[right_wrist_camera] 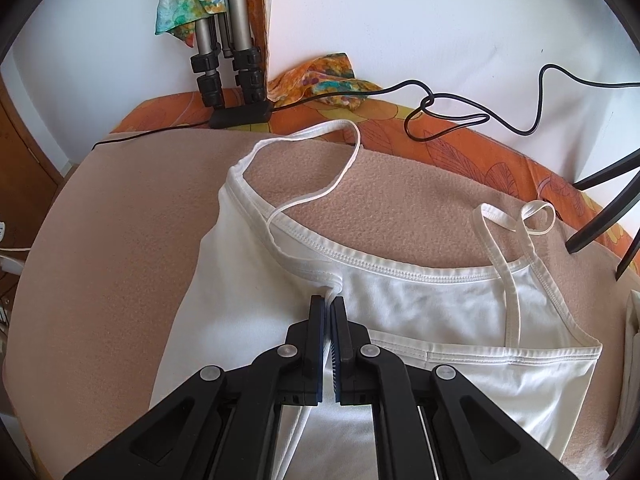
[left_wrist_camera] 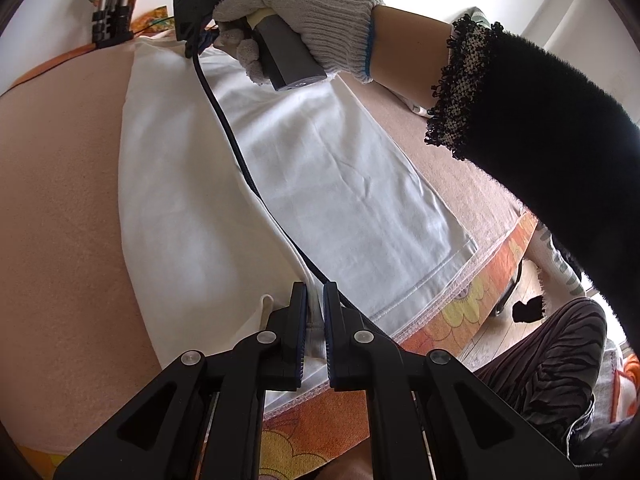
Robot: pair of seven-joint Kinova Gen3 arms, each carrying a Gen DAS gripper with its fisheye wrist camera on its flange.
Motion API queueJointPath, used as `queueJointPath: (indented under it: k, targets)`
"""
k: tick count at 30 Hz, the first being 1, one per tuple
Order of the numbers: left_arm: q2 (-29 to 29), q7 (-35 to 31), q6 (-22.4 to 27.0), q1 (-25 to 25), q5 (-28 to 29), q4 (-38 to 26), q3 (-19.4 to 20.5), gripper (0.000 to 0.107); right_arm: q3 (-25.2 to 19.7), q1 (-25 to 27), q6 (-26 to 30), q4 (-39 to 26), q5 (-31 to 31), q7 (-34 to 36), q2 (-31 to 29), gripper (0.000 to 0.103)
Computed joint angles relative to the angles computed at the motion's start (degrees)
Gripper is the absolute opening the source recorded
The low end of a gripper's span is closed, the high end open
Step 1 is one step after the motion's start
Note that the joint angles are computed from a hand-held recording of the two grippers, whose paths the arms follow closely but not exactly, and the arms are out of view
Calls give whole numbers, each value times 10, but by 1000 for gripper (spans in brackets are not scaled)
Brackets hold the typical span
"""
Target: Fold small clothes
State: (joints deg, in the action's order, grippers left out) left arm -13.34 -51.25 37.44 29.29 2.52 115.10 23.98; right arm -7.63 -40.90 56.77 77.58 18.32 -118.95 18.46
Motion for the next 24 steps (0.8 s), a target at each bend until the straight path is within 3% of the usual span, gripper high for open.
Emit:
queueJointPath:
  k: [2, 3, 4, 5, 8, 14, 24]
  targets:
    - [4, 3, 12, 0, -7, -10, 6, 13, 0, 1, -1, 2, -1, 2, -3, 10]
    - [4, 7, 17, 0, -12, -13, 10, 16, 1, 0, -1, 3, 3, -1, -7, 17]
    - [5, 13, 22, -1, -21, -17, 17, 23, 1, 0, -7, 10, 6, -3, -14, 32]
    - [5, 22, 26, -2, -32, -21, 26, 31, 1, 2, -18, 21, 10, -6, -25, 35]
    - [-3, 40, 28, -1, -53, -24, 41, 43, -5, 22, -48, 51, -4, -5, -59, 40]
    - [-20, 80, 29, -16, -96, -31, 78, 43, -20, 87, -103, 123, -65, 25, -152, 46]
    - [19, 155, 10, -36, -185, -60, 148, 43, -2, 187, -99, 193, -184, 149, -294, 46]
